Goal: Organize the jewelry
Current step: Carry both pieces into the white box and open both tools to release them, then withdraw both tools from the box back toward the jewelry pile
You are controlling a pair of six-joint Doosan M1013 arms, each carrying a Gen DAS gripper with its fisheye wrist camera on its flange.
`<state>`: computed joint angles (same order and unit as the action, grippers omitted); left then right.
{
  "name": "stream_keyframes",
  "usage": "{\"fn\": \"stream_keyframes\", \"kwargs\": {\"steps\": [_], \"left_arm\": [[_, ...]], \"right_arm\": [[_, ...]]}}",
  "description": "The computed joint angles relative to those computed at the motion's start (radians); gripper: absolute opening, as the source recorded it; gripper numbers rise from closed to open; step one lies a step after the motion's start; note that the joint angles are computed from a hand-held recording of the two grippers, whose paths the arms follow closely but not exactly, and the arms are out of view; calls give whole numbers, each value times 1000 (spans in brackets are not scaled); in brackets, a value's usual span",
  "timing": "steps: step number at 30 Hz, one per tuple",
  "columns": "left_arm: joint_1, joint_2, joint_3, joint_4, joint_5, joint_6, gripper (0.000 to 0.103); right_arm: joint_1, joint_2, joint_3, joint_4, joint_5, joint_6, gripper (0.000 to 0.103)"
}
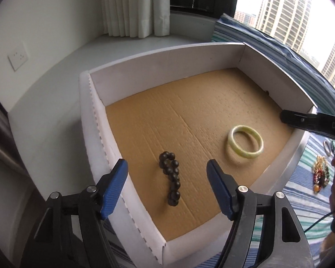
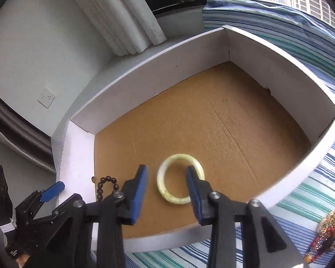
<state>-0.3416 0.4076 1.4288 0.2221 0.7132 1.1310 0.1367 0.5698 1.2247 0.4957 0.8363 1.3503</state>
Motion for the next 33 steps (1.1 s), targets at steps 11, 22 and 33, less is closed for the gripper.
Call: {"fn": "stream_keyframes", "kwargs": {"steps": [11, 22, 33], "left_arm": [[-27, -34, 56, 235, -172, -144, 97], [-29, 31, -15, 281, -69, -209, 96], [-62, 66, -58, 290, 75, -74, 95]], "right_arm": [[-22, -227, 322, -89, -169, -118, 42], [-72, -366, 532, -123, -200, -33, 43], [-75, -404, 561, -116, -254, -3, 43]]}}
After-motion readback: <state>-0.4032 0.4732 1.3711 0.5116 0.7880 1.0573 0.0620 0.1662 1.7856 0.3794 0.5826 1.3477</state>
